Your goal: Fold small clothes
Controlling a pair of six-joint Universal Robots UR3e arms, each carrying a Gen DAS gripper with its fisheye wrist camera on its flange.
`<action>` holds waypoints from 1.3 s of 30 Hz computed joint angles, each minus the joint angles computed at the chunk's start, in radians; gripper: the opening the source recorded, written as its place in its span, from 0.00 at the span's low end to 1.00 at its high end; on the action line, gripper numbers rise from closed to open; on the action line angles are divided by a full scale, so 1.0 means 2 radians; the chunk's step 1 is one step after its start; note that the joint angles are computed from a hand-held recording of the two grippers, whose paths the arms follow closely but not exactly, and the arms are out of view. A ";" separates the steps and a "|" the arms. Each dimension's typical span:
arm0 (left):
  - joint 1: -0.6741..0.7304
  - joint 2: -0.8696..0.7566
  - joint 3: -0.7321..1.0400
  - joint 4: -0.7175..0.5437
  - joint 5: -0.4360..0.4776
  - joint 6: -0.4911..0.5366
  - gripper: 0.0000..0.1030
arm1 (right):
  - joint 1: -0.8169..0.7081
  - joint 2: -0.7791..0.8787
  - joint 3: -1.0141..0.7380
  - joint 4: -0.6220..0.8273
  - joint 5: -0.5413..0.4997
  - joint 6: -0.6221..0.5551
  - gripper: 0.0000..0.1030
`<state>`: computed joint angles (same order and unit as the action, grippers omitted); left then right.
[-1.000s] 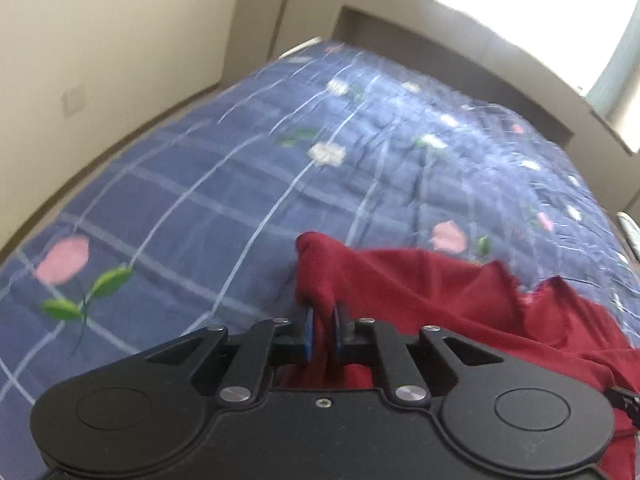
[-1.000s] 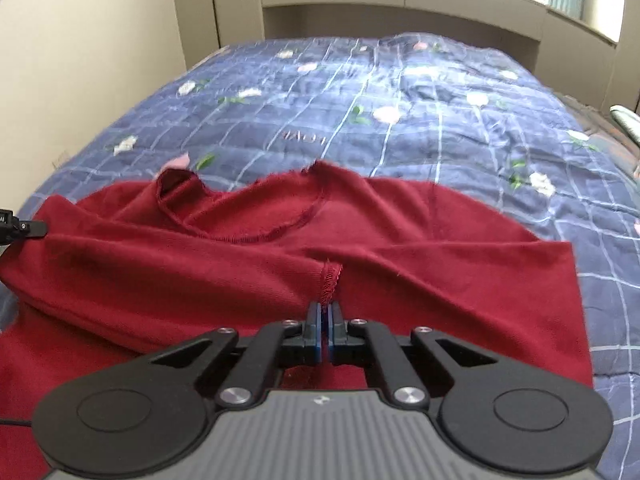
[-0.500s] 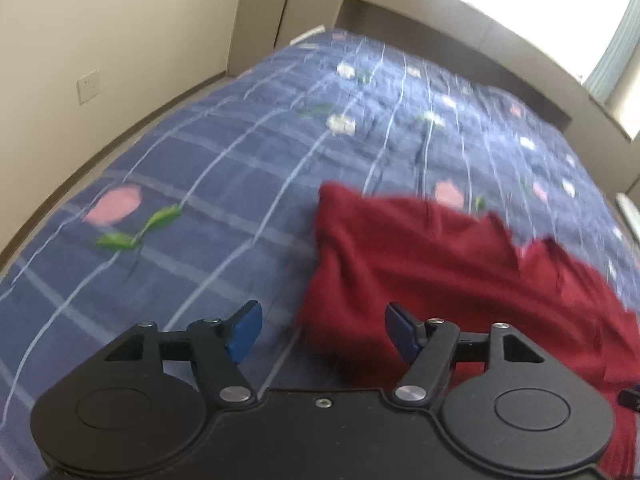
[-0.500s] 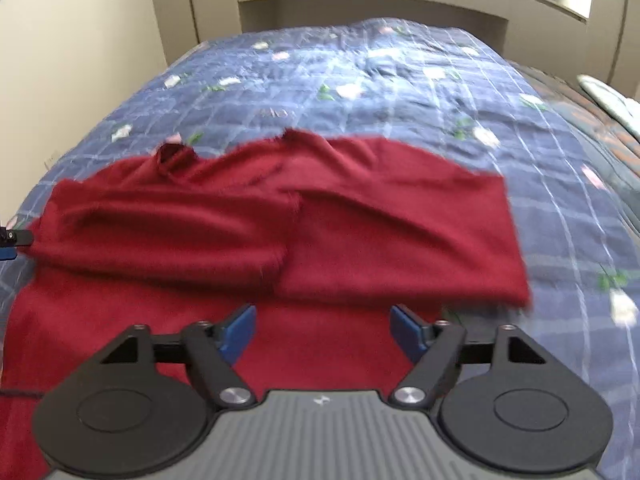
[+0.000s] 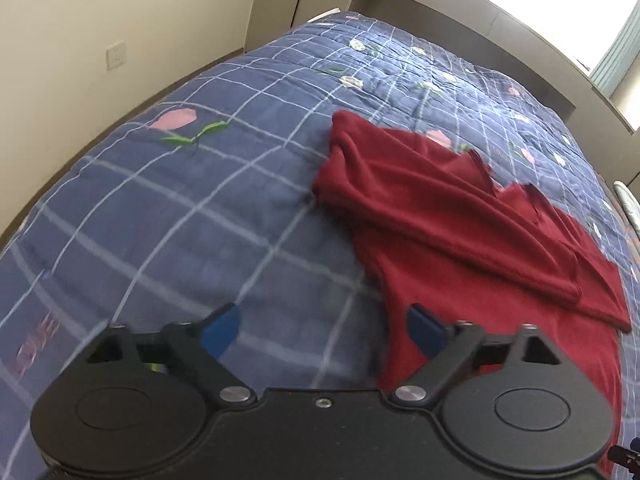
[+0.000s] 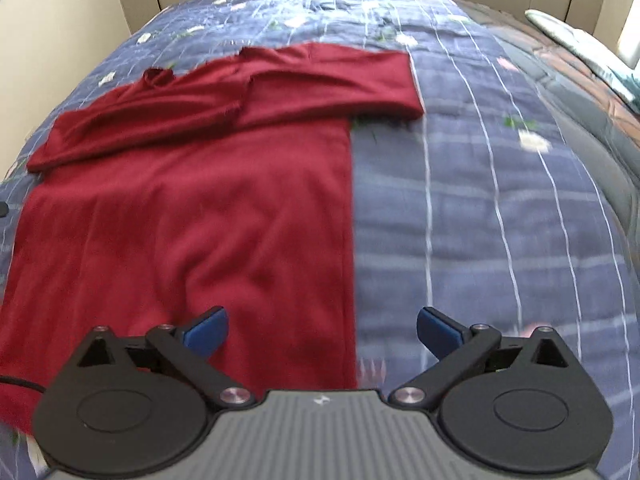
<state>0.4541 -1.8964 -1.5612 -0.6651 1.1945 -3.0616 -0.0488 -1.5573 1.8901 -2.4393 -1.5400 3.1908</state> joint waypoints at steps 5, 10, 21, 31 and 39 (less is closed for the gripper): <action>0.004 0.114 -0.113 -0.017 0.006 0.050 0.99 | -0.014 -0.093 0.079 0.031 -0.008 -0.040 1.00; 0.004 0.239 -0.218 -0.053 0.037 0.102 0.99 | -0.026 -0.210 0.154 0.047 -0.020 -0.131 1.00; -0.093 0.403 -0.342 -0.062 0.127 0.140 0.99 | 0.020 -0.229 0.249 -0.087 -0.016 -0.288 0.99; -0.118 0.470 -0.382 -0.080 0.103 0.172 0.99 | 0.050 -0.159 0.236 -0.166 -0.008 -0.288 0.56; -0.180 0.437 -0.420 0.010 0.116 0.207 0.99 | 0.007 -0.183 0.152 -0.042 0.074 -0.275 0.08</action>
